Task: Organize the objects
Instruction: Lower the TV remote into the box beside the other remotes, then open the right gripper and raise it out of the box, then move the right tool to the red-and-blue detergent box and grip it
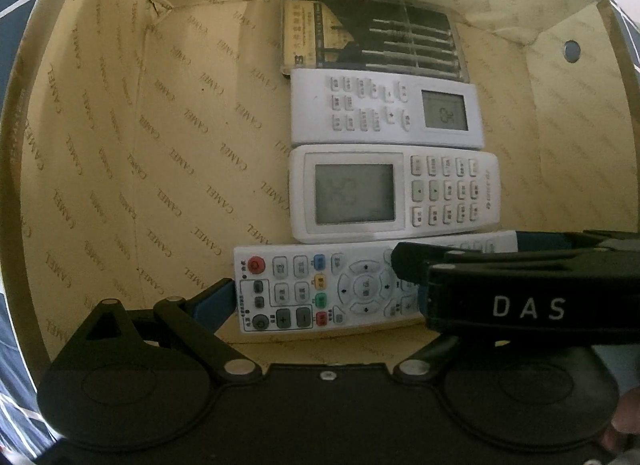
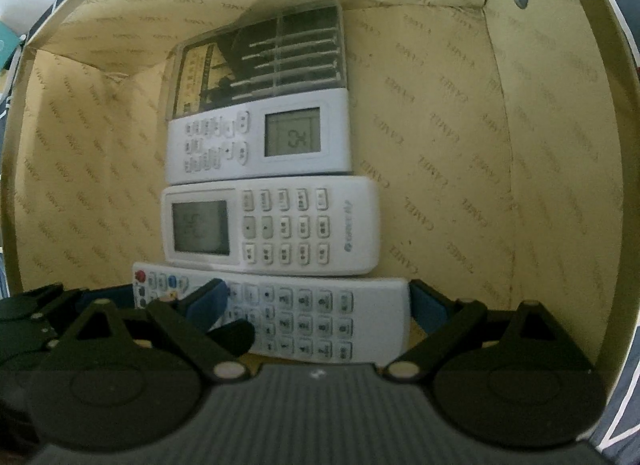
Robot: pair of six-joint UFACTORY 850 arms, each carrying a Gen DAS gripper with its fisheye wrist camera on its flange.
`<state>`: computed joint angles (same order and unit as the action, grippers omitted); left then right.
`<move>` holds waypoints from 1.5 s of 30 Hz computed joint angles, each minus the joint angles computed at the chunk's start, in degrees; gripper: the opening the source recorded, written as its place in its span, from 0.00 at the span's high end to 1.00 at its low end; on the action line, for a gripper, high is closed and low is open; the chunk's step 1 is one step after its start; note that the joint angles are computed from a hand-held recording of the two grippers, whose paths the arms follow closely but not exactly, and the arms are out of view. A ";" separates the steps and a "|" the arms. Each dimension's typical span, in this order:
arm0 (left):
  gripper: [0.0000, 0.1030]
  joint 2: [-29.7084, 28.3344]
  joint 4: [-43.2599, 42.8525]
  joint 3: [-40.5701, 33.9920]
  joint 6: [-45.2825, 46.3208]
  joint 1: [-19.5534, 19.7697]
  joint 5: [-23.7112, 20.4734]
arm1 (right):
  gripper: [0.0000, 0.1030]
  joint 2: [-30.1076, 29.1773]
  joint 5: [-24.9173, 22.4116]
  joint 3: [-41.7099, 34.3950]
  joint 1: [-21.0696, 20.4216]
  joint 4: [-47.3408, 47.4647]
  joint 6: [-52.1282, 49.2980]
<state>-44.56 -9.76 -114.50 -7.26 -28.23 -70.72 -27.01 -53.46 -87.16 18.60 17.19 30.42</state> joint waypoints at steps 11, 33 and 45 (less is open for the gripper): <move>0.04 5.70 0.13 7.01 -1.22 0.24 4.61 | 0.07 1.79 1.64 0.67 0.51 -2.35 2.17; 0.00 17.84 6.70 13.13 -6.54 -4.54 13.67 | 0.02 17.94 10.55 8.91 2.69 -13.41 9.42; 0.00 14.98 9.93 7.36 -12.29 -11.69 13.23 | 0.00 29.67 10.11 19.14 -3.29 -14.76 6.75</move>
<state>-29.59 0.16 -107.14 -19.54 -39.92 -57.49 2.66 -43.34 -68.02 15.31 2.43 37.17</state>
